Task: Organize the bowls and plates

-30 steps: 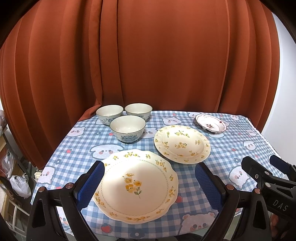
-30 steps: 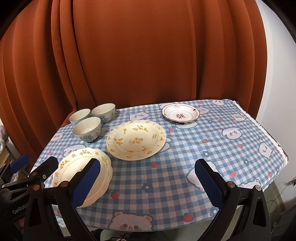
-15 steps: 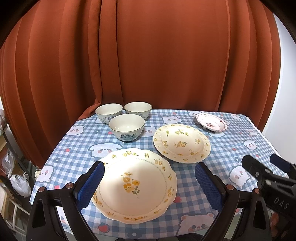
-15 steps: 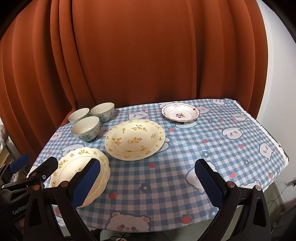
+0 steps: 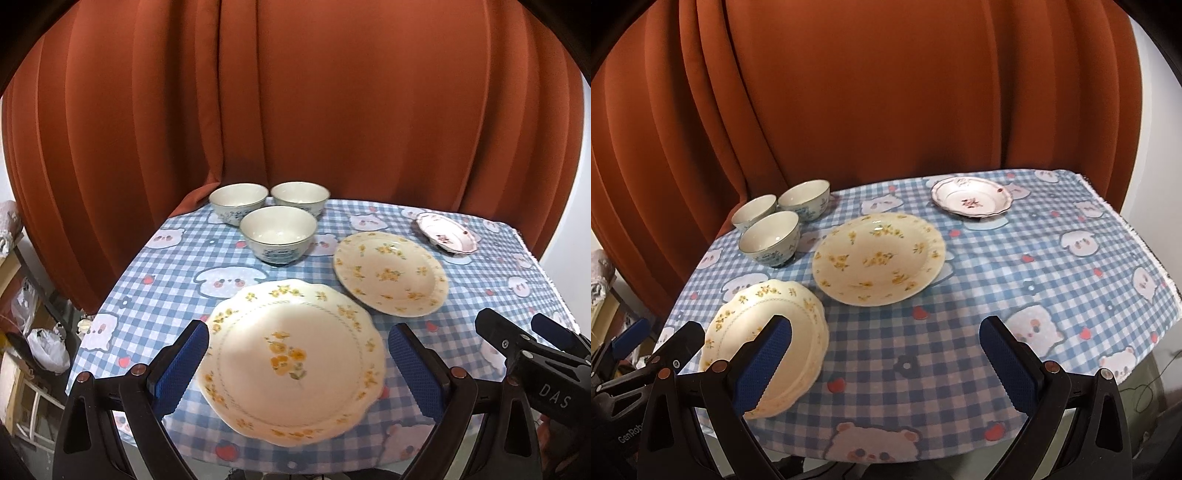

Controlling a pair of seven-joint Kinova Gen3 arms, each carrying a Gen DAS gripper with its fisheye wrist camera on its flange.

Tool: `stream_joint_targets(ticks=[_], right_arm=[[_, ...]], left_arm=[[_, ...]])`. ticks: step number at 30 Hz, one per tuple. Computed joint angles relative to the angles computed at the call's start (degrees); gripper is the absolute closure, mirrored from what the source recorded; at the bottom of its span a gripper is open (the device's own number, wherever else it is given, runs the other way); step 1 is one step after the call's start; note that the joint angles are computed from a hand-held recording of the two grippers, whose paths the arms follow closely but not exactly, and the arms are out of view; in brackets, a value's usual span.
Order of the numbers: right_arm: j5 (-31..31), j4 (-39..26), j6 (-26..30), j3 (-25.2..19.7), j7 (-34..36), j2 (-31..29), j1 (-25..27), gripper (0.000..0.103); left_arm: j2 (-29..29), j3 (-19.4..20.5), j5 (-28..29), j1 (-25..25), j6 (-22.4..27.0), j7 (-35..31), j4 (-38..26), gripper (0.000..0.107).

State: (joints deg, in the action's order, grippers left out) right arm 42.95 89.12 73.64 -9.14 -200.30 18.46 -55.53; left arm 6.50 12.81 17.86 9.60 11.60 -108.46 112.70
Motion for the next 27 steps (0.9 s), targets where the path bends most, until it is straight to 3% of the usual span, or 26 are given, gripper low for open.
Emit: stream_joint_targets(ticks=[4,11,27], right_arm=[[-1.52,-1.98,-3.94,0.72,3.07,2.41,2.39,0.002],[-6.24,-8.03,-8.46,3.75,11.57,7.86,5.64,0.004],[-23.76,-19.18,-11.59,7.1,24.49,20.51,10.59,0.024]], left_arm=[[3.22,-4.12,-6.17,2.9,1.23,5.3,-3.32,0.01],[10.38,-4.48,-10.76,1.37,7.41,5.98,-11.98,0.015],[24.27,-4.3,-12.29,-0.95,22.26,2.64,-25.07,0.022]])
